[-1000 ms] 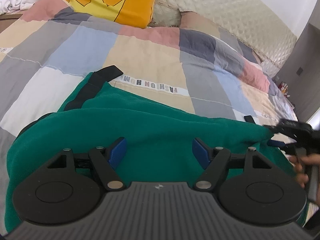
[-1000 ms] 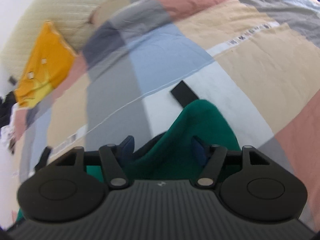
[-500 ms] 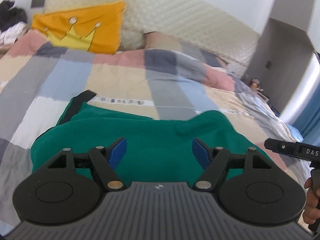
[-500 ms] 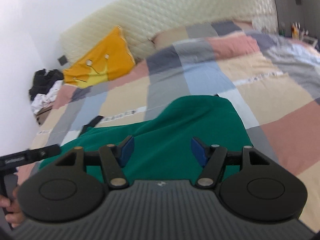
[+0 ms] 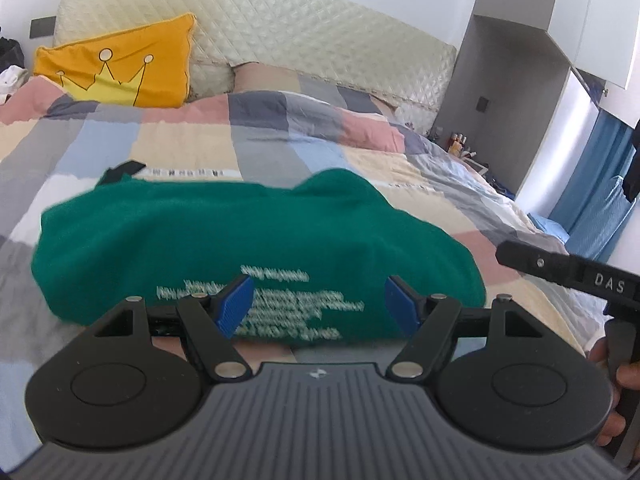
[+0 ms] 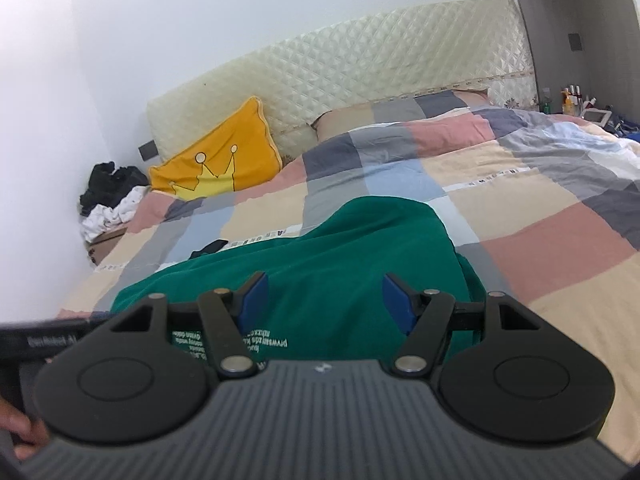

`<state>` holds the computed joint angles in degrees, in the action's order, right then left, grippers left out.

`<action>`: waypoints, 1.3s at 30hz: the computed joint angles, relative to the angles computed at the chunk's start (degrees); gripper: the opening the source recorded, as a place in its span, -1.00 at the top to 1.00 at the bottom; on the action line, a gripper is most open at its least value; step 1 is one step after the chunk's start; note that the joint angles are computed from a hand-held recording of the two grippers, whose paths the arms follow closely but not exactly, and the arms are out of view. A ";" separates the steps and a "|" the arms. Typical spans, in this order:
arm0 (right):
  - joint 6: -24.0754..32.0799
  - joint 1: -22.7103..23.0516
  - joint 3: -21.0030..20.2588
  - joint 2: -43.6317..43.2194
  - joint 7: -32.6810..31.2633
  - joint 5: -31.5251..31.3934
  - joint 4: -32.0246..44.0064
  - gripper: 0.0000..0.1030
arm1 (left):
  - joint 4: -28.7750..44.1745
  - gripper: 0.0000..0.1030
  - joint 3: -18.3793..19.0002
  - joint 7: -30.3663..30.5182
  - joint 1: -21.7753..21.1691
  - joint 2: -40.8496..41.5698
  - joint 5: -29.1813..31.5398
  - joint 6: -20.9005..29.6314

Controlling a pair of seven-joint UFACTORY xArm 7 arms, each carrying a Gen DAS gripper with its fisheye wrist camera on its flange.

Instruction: Fold large clothes

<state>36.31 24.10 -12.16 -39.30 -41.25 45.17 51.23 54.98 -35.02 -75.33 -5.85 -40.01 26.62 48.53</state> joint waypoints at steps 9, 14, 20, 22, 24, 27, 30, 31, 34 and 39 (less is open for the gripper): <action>-2.56 -2.00 1.10 2.13 2.99 -1.33 -2.33 -0.28 | 0.52 -0.51 -1.97 -4.58 0.97 2.04 0.20 2.81; 0.36 -3.49 0.98 4.39 6.84 -1.87 -1.76 -0.28 | -2.16 -0.66 2.53 -7.75 -0.18 2.29 -2.20 4.68; 2.33 -4.72 0.78 5.01 7.97 0.01 -1.73 -0.40 | -4.83 -0.82 6.34 -11.79 -1.75 0.69 -4.56 6.52; 4.17 -4.49 -0.19 5.52 8.24 1.67 -1.34 -0.89 | -6.34 -0.84 7.43 -13.23 -2.12 -0.77 -5.50 5.72; 6.13 -4.81 -0.96 6.49 9.28 3.89 -0.83 -0.89 | -7.69 -0.85 8.22 -14.67 -2.00 -2.19 -6.35 4.91; 9.48 -6.21 -1.10 8.57 11.51 6.25 0.27 -0.89 | -9.21 -0.85 8.76 -16.58 -1.47 -3.69 -7.42 3.83; 12.59 -7.70 -0.86 10.83 13.85 9.42 0.96 -0.89 | -10.58 -0.85 9.23 -18.26 -0.77 -4.75 -8.36 2.00; 13.66 -8.17 -0.69 11.82 14.82 10.50 1.31 -0.89 | -11.05 -0.85 9.42 -18.72 -0.52 -5.07 -8.65 1.31; 16.44 -9.54 -0.12 15.02 17.97 14.14 2.14 -0.89 | -12.77 -0.85 10.08 -20.27 0.06 -6.08 -9.91 -1.00; 18.33 -12.05 2.01 19.37 20.95 19.51 3.38 -0.89 | -15.31 -0.85 10.65 -22.58 1.23 -7.51 -11.65 -4.05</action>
